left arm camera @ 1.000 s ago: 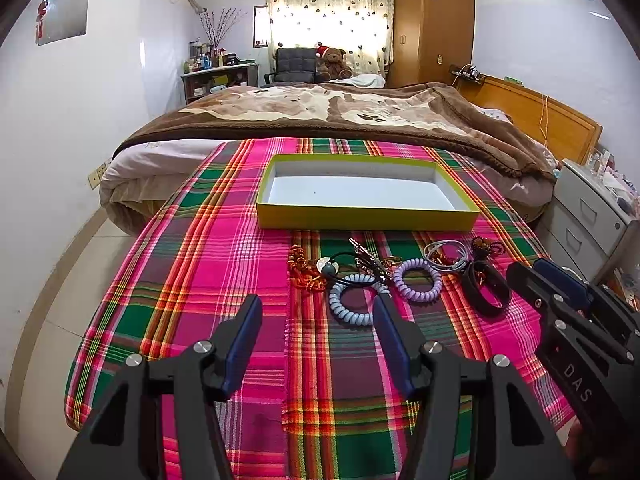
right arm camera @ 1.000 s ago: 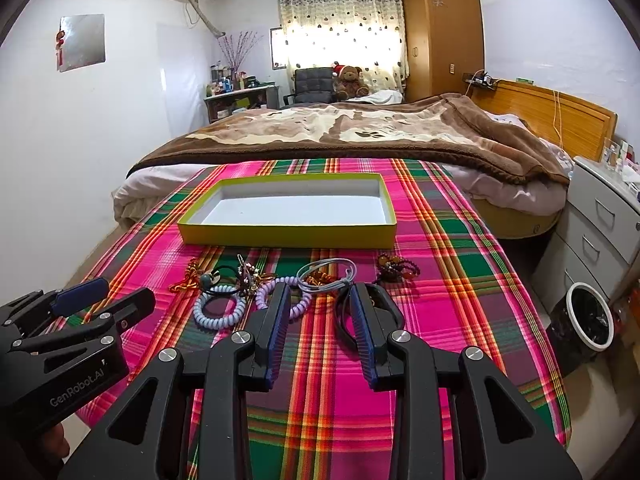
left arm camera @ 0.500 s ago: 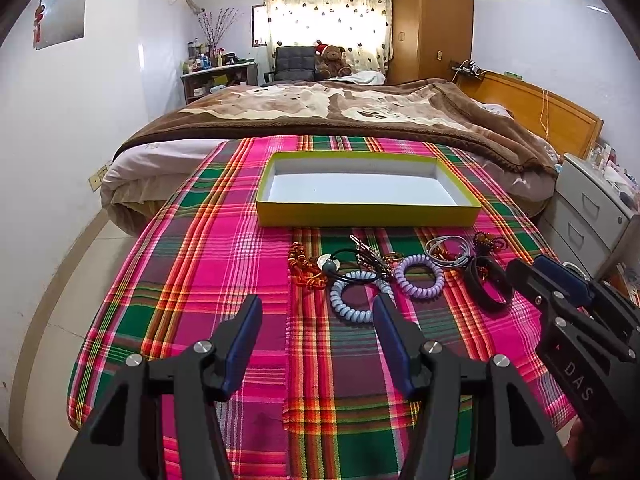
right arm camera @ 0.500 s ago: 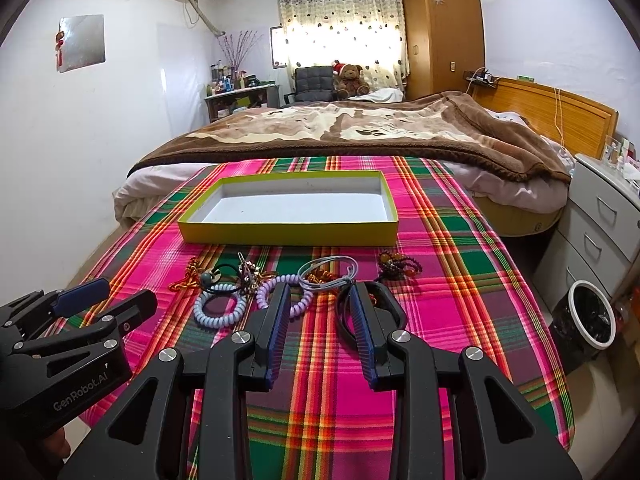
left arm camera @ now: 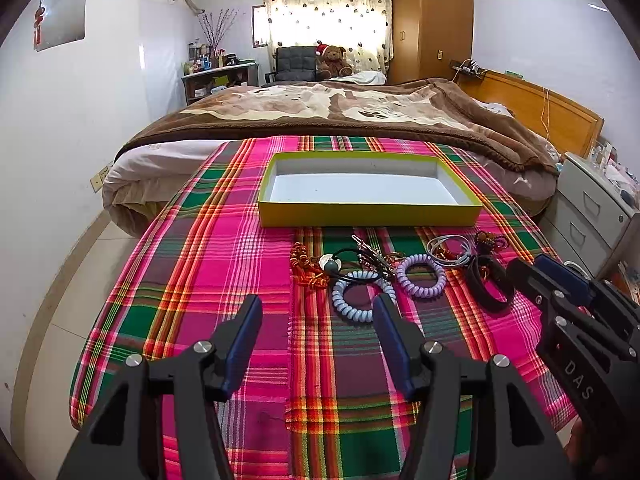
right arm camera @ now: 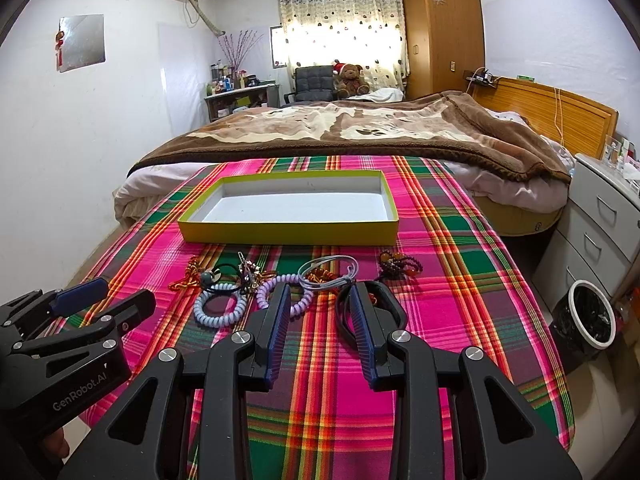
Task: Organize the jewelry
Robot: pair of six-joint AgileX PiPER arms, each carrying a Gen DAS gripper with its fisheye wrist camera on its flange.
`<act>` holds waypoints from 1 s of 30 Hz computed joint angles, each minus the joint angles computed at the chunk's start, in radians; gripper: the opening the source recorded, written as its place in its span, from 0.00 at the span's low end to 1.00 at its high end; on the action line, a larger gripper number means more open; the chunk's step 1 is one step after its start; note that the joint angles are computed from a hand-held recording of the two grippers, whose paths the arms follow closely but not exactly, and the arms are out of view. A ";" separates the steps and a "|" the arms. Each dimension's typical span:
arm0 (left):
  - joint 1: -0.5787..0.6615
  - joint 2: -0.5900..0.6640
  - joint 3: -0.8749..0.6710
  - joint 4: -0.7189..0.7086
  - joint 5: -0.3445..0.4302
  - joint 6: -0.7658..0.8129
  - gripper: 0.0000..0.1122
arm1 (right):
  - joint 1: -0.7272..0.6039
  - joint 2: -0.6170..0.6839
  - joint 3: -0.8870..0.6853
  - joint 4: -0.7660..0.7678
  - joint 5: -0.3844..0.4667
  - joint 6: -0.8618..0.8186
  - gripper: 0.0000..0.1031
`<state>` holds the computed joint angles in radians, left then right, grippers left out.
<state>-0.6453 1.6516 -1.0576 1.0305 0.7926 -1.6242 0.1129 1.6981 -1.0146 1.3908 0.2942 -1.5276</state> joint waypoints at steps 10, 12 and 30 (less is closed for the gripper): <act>-0.005 0.002 -0.006 -0.002 0.010 -0.002 0.53 | 0.003 0.005 -0.001 0.005 -0.003 -0.005 0.31; -0.004 0.001 -0.005 -0.002 0.008 -0.001 0.53 | 0.001 0.005 -0.001 0.007 -0.001 -0.010 0.31; 0.028 -0.002 -0.005 -0.023 -0.018 0.017 0.53 | -0.006 0.019 -0.021 -0.018 0.012 0.020 0.31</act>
